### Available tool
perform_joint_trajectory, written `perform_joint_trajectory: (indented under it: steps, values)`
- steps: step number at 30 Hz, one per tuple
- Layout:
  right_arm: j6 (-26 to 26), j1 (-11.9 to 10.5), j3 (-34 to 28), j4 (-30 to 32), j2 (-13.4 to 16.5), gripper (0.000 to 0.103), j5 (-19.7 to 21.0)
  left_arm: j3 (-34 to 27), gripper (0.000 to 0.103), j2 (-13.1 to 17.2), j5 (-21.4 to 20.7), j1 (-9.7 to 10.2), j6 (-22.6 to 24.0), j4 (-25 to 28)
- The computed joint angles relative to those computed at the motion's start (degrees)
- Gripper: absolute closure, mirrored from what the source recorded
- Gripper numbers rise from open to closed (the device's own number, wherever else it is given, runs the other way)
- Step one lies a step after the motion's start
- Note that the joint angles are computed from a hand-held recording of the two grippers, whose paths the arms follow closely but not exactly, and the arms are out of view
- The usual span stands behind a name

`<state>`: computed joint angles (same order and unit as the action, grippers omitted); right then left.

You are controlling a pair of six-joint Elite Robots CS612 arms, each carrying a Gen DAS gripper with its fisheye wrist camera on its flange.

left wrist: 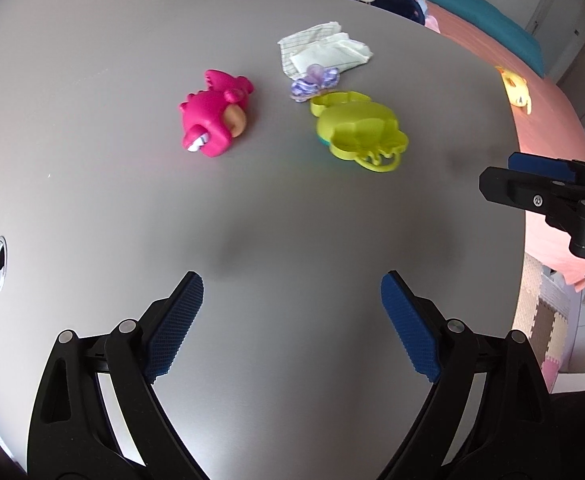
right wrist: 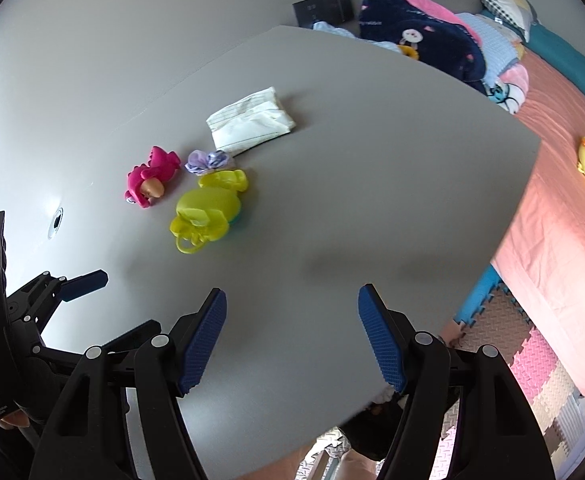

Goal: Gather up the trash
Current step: 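Move both tools back over the desk toward the pink and yellow toys, then grasp the yellow-green toy with the right tool while the left tool grasps the pink dinosaur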

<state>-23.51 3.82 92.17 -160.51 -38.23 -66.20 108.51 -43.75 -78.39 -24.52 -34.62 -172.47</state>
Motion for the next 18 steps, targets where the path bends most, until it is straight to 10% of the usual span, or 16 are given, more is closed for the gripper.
perform_joint_trajectory:
  steps: [18]
  values:
    - [5.22,4.54,-6.9,2.25,4.32,0.032,-0.03,-0.89,0.015,0.93,0.34,1.95,0.34,0.64]
